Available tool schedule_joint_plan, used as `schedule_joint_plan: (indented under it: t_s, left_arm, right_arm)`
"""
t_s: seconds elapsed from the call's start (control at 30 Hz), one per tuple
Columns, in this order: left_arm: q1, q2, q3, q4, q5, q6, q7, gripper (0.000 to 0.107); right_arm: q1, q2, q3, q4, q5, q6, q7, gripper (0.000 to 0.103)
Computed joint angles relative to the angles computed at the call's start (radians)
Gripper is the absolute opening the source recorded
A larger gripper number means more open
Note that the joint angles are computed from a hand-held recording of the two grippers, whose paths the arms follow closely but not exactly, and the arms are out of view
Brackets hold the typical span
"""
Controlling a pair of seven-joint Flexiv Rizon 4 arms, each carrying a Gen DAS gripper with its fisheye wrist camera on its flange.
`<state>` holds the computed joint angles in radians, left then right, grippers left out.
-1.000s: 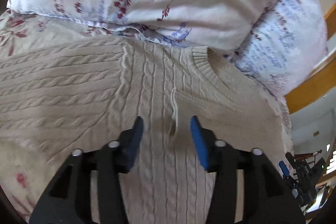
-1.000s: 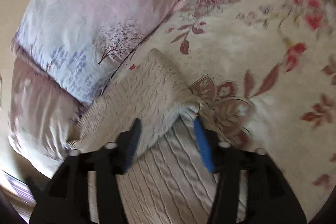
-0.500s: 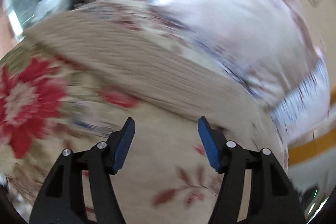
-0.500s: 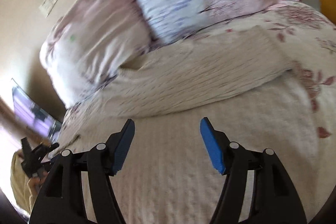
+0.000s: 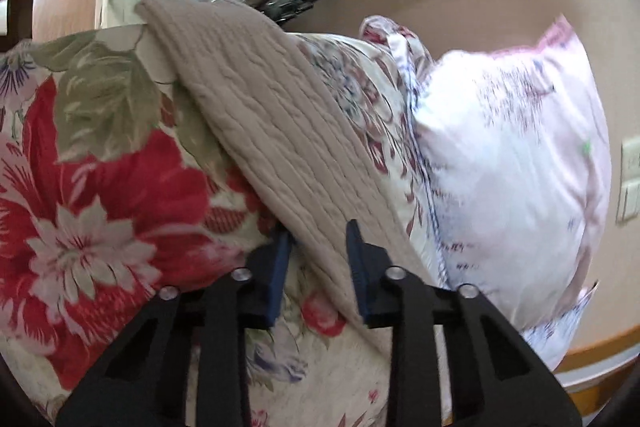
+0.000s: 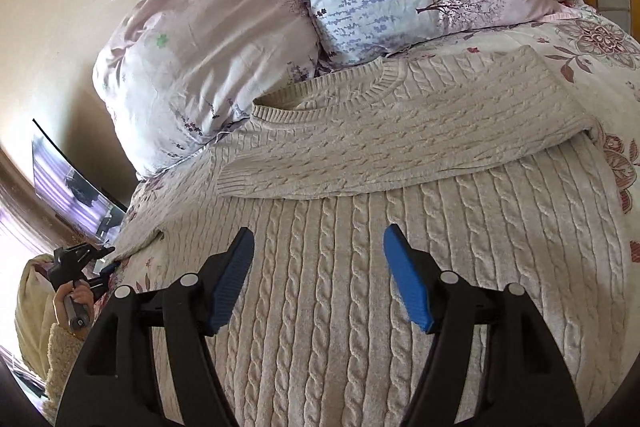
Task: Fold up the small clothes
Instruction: 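Carry the held sleeve across the sweater body with the left tool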
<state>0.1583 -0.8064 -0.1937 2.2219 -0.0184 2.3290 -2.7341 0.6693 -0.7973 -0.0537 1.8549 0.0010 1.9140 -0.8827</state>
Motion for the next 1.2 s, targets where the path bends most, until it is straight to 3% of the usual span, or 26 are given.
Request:
schedule_joint_plan:
  t_s: [0.2, 0.4, 0.6, 0.8, 1.07, 1.17, 1.2]
  left_arm:
    - [0.009, -0.015, 0.001, 0.001, 0.011, 0.03, -0.013, 0.007]
    - [-0.104, 0.036, 0.059, -0.014, -0.068, 0.073, 0.07, 0.006]
    - [-0.167, 0.064, 0.031, -0.128, -0.029, 0.06, 0.192, 0.005]
    - [-0.204, 0.013, -0.065, -0.344, 0.087, -0.045, 0.328, 0.005]
    - [-0.264, -0.145, -0.197, -0.635, 0.143, -0.233, 0.474, 0.005]
    - [-0.314, -0.225, -0.241, -0.769, 0.14, -0.35, 0.562, 0.005]
    - [-0.349, -0.26, -0.245, -0.84, 0.129, -0.439, 0.613, 0.005]
  right_arm:
    - [-0.04, -0.011, 0.039, -0.009, -0.025, -0.008, 0.005, 0.069]
    - [-0.046, -0.008, 0.039, 0.0, -0.028, 0.01, 0.002, 0.069]
    - [-0.048, -0.001, 0.035, 0.016, -0.015, 0.03, -0.009, 0.069]
    - [-0.057, 0.006, 0.032, 0.032, -0.001, 0.034, -0.012, 0.069]
    - [-0.05, 0.015, 0.014, 0.052, 0.027, 0.049, -0.019, 0.069]
    - [-0.035, 0.019, -0.002, 0.058, 0.044, 0.048, -0.021, 0.069]
    - [-0.031, 0.021, -0.007, 0.061, 0.049, 0.046, -0.021, 0.069]
